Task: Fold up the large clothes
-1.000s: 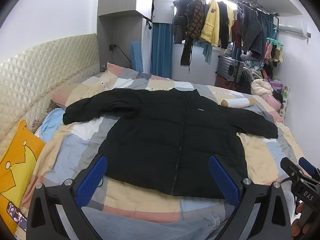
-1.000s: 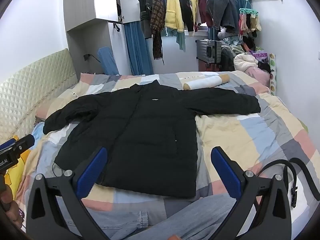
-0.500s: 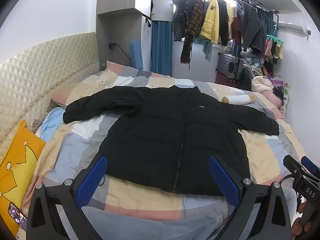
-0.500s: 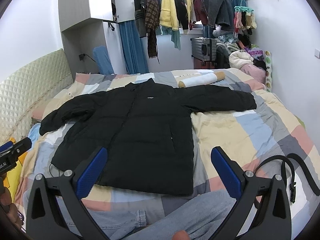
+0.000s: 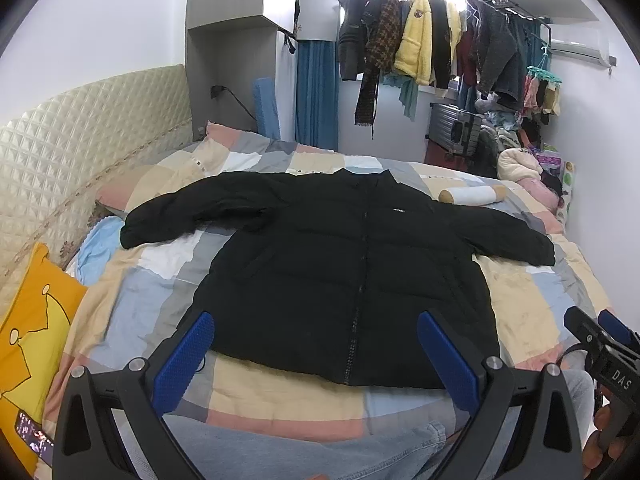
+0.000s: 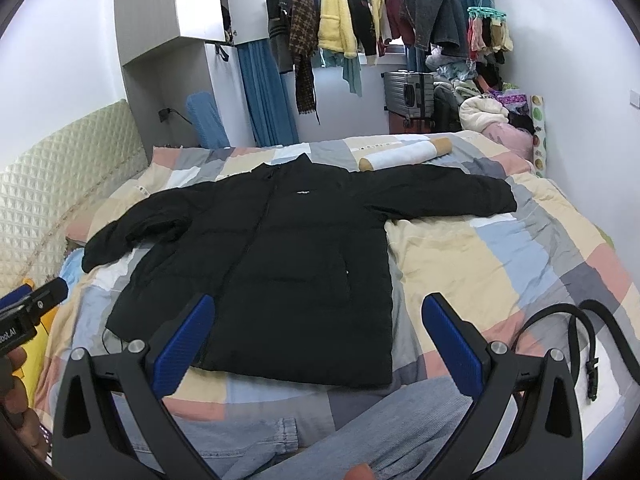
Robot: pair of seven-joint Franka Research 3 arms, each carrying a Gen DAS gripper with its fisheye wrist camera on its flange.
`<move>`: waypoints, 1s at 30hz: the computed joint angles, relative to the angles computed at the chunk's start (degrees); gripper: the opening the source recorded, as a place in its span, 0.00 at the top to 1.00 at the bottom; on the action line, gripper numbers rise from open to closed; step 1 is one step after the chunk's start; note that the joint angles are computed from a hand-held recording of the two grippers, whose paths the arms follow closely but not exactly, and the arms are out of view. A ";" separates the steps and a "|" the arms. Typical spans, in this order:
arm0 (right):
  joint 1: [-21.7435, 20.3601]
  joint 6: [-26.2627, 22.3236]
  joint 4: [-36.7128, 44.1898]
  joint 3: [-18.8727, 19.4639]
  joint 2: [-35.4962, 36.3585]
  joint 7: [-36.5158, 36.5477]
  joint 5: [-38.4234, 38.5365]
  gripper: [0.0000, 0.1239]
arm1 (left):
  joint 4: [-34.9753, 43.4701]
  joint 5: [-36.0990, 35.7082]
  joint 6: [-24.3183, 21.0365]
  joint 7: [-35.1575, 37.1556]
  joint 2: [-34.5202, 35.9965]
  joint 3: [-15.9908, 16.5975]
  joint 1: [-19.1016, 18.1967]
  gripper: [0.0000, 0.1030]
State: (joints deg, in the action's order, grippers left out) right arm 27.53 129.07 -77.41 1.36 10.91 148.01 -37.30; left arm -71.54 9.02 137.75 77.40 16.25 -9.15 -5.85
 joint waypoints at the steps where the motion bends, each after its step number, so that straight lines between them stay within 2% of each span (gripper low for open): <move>1: 0.01 -0.02 0.11 -0.05 0.09 0.23 -0.05 0.17 | 0.24 -0.07 -0.21 0.03 0.12 -0.02 0.01 0.00; 22: -0.87 4.37 -0.87 -0.28 0.55 -2.79 4.25 0.17 | 2.14 -2.67 -1.74 0.61 0.95 -0.30 0.86 0.00; 30: -1.15 6.25 -1.08 -0.60 0.46 -1.84 4.23 0.17 | 3.28 -4.52 -2.00 -0.05 1.32 -0.36 1.34 0.00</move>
State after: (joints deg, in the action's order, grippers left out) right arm 26.38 135.31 -78.49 0.76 11.37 146.17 -33.07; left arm -68.27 4.50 135.75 77.35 17.56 -9.51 -4.50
